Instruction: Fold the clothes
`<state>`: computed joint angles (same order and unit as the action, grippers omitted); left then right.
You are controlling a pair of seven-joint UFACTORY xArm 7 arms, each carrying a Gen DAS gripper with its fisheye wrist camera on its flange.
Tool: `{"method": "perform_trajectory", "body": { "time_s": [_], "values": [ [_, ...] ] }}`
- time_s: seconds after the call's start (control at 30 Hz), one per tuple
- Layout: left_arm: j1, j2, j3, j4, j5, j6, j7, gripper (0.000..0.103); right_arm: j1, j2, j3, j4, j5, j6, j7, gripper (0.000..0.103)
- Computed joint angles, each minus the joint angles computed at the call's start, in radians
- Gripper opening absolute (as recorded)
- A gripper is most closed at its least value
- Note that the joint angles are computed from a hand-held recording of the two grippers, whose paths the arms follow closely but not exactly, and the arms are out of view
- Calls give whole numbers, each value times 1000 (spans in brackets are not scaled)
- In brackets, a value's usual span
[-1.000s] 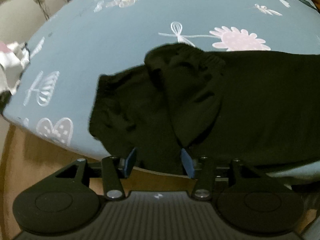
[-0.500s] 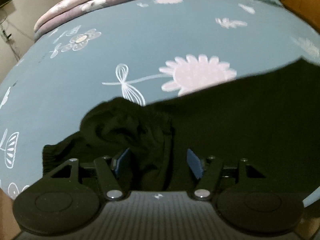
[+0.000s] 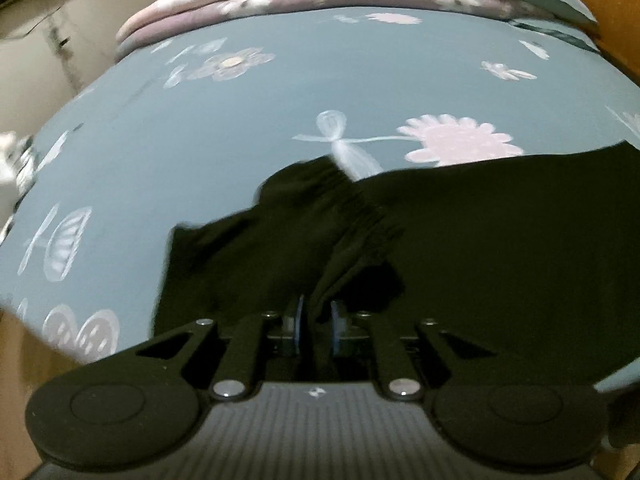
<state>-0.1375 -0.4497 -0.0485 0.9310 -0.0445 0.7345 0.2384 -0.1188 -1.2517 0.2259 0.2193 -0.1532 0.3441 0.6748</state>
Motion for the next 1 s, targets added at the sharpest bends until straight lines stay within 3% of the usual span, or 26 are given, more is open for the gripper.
{"method": "perform_trajectory", "body": {
  "time_s": [0.23,0.47,0.53,0.6,0.77,0.87,1.0],
  "values": [
    [49,-38,49,-27,-22,43,-19,28,4,7,11,12,-11,22,-4,103],
    [50,-68,92,-34,-62,61,63,43,21,18,17,35,-22,40,-15,103],
    [43,-66,125,-31,-115,76,87,50,32,28,12,43,-20,41,-21,103],
    [39,-63,155,-27,-171,95,111,52,37,47,14,58,-23,45,-31,103],
    [83,-107,156,-91,-182,77,122,51,49,100,17,102,-40,64,-74,103],
    [58,-144,169,-112,-218,32,172,51,48,138,30,135,-51,73,-91,103],
    [-44,-130,190,-100,-300,-34,317,59,36,192,68,183,-64,63,-74,103]
  ]
}}
